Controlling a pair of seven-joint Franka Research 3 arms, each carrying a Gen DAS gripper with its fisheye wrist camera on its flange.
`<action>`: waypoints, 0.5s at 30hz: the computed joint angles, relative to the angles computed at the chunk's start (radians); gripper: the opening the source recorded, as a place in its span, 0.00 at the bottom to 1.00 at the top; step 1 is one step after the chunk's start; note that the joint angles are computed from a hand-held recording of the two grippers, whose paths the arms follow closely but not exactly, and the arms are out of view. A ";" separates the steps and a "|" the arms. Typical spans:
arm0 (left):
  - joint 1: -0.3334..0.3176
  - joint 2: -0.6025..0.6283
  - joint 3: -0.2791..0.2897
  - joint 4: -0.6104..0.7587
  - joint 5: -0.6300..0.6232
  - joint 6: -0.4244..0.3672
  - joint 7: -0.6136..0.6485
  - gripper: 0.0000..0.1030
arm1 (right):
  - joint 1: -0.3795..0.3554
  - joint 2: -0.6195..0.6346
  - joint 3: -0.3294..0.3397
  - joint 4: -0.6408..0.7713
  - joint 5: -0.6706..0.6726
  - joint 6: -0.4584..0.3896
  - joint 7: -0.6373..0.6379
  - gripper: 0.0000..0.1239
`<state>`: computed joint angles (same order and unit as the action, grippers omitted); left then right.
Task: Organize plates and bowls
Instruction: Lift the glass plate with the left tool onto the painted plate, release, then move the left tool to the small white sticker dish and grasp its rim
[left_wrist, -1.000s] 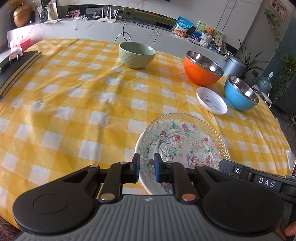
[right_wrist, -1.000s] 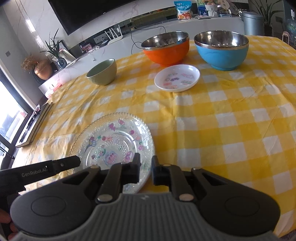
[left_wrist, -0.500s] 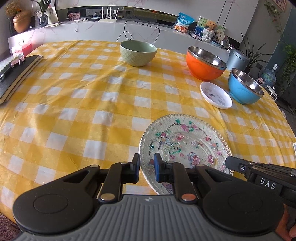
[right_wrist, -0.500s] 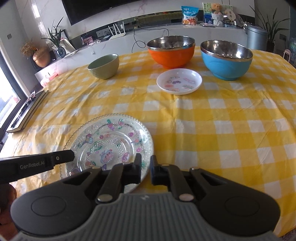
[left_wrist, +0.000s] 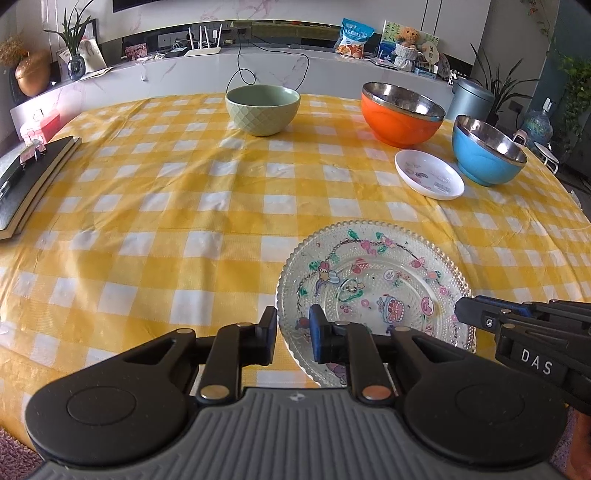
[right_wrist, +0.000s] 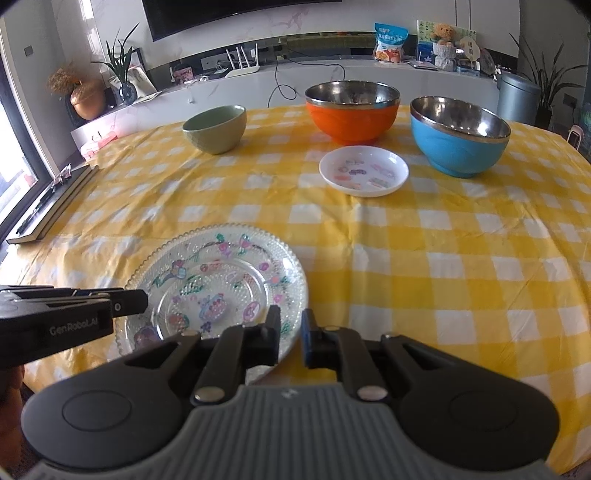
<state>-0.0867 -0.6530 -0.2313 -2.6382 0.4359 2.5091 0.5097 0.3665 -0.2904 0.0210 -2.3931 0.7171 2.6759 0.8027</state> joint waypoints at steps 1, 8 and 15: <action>0.000 0.002 -0.003 0.003 0.003 -0.005 0.002 0.21 | 0.000 0.000 0.000 0.000 -0.002 0.000 0.000 0.08; -0.002 0.005 -0.007 0.010 0.012 -0.022 -0.006 0.32 | -0.002 -0.002 -0.003 0.000 0.003 -0.003 0.011 0.19; 0.022 -0.029 -0.023 0.003 0.051 0.014 -0.042 0.55 | -0.001 -0.003 -0.013 0.007 0.036 0.007 0.013 0.28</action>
